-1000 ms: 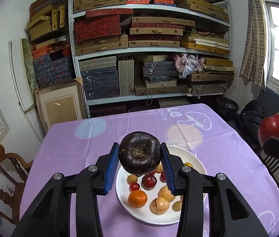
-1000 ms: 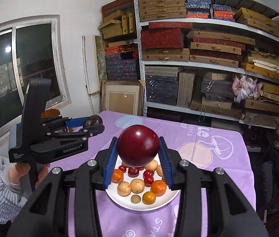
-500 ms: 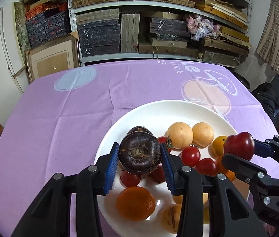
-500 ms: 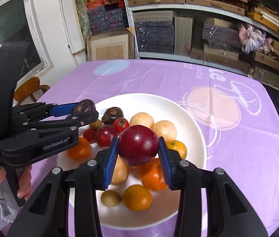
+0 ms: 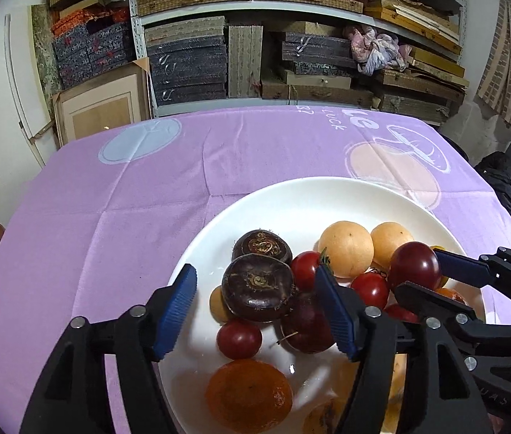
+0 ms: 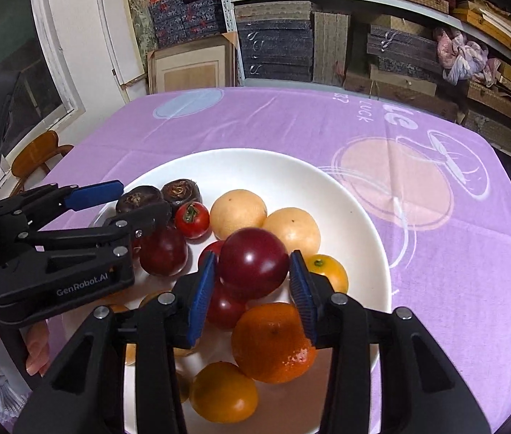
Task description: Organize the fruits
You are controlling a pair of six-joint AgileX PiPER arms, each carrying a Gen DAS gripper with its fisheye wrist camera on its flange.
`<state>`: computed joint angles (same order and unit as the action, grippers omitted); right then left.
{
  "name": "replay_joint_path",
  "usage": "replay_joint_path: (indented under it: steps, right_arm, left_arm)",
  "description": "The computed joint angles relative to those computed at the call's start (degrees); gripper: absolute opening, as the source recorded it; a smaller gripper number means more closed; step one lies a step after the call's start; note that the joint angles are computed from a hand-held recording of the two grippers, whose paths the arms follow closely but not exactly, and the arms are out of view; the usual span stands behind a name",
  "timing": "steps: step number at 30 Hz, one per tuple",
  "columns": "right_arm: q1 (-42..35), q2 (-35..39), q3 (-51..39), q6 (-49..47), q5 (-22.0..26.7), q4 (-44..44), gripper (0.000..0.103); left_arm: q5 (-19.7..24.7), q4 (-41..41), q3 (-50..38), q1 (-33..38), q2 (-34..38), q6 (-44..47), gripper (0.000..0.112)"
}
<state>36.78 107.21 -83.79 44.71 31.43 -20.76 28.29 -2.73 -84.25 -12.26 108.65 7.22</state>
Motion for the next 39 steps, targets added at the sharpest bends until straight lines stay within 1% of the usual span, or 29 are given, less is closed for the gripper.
replay_joint_path:
  steps: [2, 4, 6, 8, 10, 11, 12, 14, 17, 20, 21, 22, 23, 24, 25, 26, 28, 30, 32, 34, 36, 38, 39]
  right_arm:
    - [0.1, -0.63, 0.46, 0.58, -0.36, -0.65, 0.055]
    - [0.37, -1.61, 0.93, 1.27, -0.2, -1.57, 0.057]
    - [1.12, -3.31, 2.11, 3.08, -0.13, -3.5, 0.059]
    - [2.34, -5.82, 4.43, 5.97, -0.49, -6.17, 0.061]
    - [4.15, -8.9, 7.49, 9.65, -0.62, -9.4, 0.062]
    - [5.36, -10.63, 9.22, 12.37, -0.49, -11.65, 0.064]
    - [6.81, -12.69, 11.37, 15.65, -0.56, -14.22, 0.07]
    - [10.31, -16.43, 15.32, 22.22, 0.15, -19.4, 0.074]
    - [17.73, -21.93, 21.48, 34.32, 2.89, -27.79, 0.076]
    - [27.24, -25.95, 27.24, 48.62, 7.78, -36.39, 0.085]
    - [30.47, -26.62, 28.74, 52.45, 9.77, -38.23, 0.085]
    - [33.84, -26.71, 29.67, 56.05, 12.22, -39.69, 0.086]
    - [37.02, -26.38, 30.44, 59.47, 14.57, -41.01, 0.089]
    - [39.58, -25.84, 31.08, 62.29, 16.47, -41.94, 0.094]
    - [42.06, -24.84, 31.43, 65.12, 18.1, -42.62, 0.094]
    - [43.94, -23.74, 31.66, 67.33, 18.86, -42.95, 0.094]
    - [45.83, -21.79, 31.65, 69.1, 19.01, -42.45, 0.094]
    - [46.45, -19.9, 30.71, 69.01, 19.81, -41.5, 0.094]
    - [46.5, -19.23, 30.23, 69.35, 20.58, -41.51, 0.094]
    - [46.23, -19.72, 30.43, 70.09, 21.13, -41.9, 0.095]
    - [45.07, -20.02, 30.23, 69.61, 21.16, -41.67, 0.097]
    - [43.01, -20.28, 30.08, 68.77, 20.39, -41.38, 0.097]
    - [41.83, -20.41, 30.0, 68.17, 19.66, -41.21, 0.097]
  left_arm:
    - [-0.72, 1.51, 1.01, -0.53, -0.81, -1.0, 0.071]
    - [-2.03, 2.42, 2.88, -0.79, -2.35, -1.78, 0.072]
    - [-4.7, 4.51, 6.23, -1.0, -5.15, -3.87, 0.073]
    - [-7.08, 6.54, 9.96, -1.11, -8.5, -6.22, 0.076]
    - [-8.75, 8.08, 13.82, -1.12, -12.35, -8.08, 0.079]
    - [-9.47, 8.0, 15.97, -0.96, -14.55, -8.33, 0.08]
    - [-9.85, 7.0, 17.99, -0.7, -16.79, -7.77, 0.082]
    - [-10.32, 5.54, 22.0, -0.08, -21.15, -7.07, 0.086]
    - [-10.37, 4.31, 28.81, 0.88, -28.51, -6.04, 0.086]
    - [-8.27, -0.13, 35.37, 2.9, -35.66, -1.81, 0.087]
    - [-7.88, -1.04, 37.67, 3.66, -37.92, -0.71, 0.087]
    - [-7.92, -0.63, 40.08, 4.12, -40.18, -0.94, 0.087]
    - [-8.26, 1.13, 42.57, 4.27, -42.39, -2.44, 0.087]
    - [-8.37, 2.64, 44.93, 4.59, -44.58, -3.58, 0.091]
    - [-8.52, 4.95, 47.24, 4.71, -46.43, -5.87, 0.096]
    - [-8.75, 5.89, 49.11, 4.94, -47.88, -6.94, 0.097]
    - [-9.1, 3.88, 52.43, 5.9, -50.12, -5.06, 0.097]
    - [-8.95, -1.84, 54.28, 7.87, -50.75, 1.14, 0.097]
    - [-9.03, -4.35, 54.92, 8.49, -50.62, 3.84, 0.097]
    - [-9.24, -3.69, 54.41, 7.69, -50.58, 3.31, 0.097]
    - [-10.32, -5.39, 54.19, 6.56, -50.22, 4.66, 0.097]
    - [-11.32, -6.58, 53.97, 5.25, -49.39, 5.58, 0.098]
    - [-12.24, -5.32, 54.01, 4.21, -48.86, 4.26, 0.099]
